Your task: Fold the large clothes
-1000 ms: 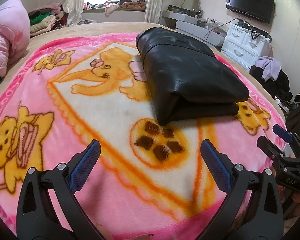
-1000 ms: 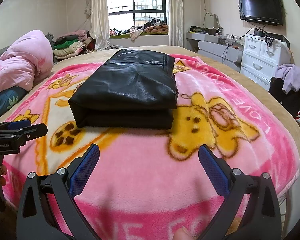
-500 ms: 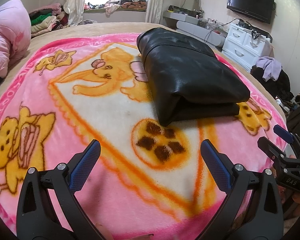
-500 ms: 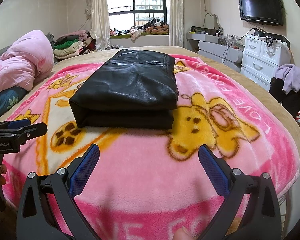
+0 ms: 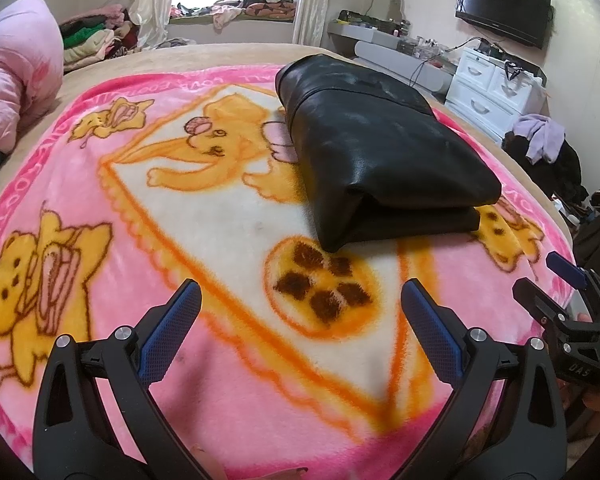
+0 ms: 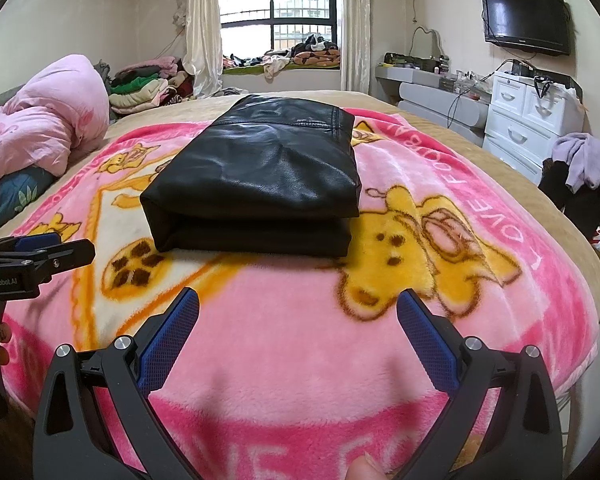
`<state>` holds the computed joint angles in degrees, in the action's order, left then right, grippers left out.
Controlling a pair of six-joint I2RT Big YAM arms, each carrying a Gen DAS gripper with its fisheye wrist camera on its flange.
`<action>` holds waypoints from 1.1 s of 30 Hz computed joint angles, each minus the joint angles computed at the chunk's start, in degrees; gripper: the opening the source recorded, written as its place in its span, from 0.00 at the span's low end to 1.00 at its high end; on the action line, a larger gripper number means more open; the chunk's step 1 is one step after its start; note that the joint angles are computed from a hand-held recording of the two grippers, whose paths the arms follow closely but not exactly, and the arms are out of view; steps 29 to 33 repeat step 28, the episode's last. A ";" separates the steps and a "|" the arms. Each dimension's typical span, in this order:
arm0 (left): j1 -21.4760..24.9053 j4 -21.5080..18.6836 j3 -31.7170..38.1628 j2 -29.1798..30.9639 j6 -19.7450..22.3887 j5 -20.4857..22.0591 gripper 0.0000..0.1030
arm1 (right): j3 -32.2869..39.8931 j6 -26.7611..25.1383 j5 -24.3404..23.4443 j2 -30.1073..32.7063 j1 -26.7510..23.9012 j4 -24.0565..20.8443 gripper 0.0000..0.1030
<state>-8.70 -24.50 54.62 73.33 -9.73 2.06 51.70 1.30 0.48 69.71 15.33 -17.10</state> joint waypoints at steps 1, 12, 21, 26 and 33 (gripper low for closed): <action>-0.08 0.04 -0.08 -0.08 -0.01 -0.18 0.91 | 0.00 0.03 0.05 0.00 0.02 -0.01 0.96; -0.78 -1.10 0.35 0.14 0.03 -1.11 0.91 | -0.04 0.71 -0.28 -0.19 -0.27 0.09 0.96; 6.74 -6.41 4.24 2.14 -3.46 2.61 0.91 | 0.44 6.00 2.99 -5.84 -13.73 -2.11 0.96; 20.91 -9.89 10.76 5.92 -2.24 -4.06 0.91 | 5.97 7.33 10.43 2.60 -33.10 -6.05 0.96; 25.60 -9.16 13.04 8.49 0.13 -9.69 0.91 | 10.09 8.62 11.95 8.65 -39.59 -8.26 0.96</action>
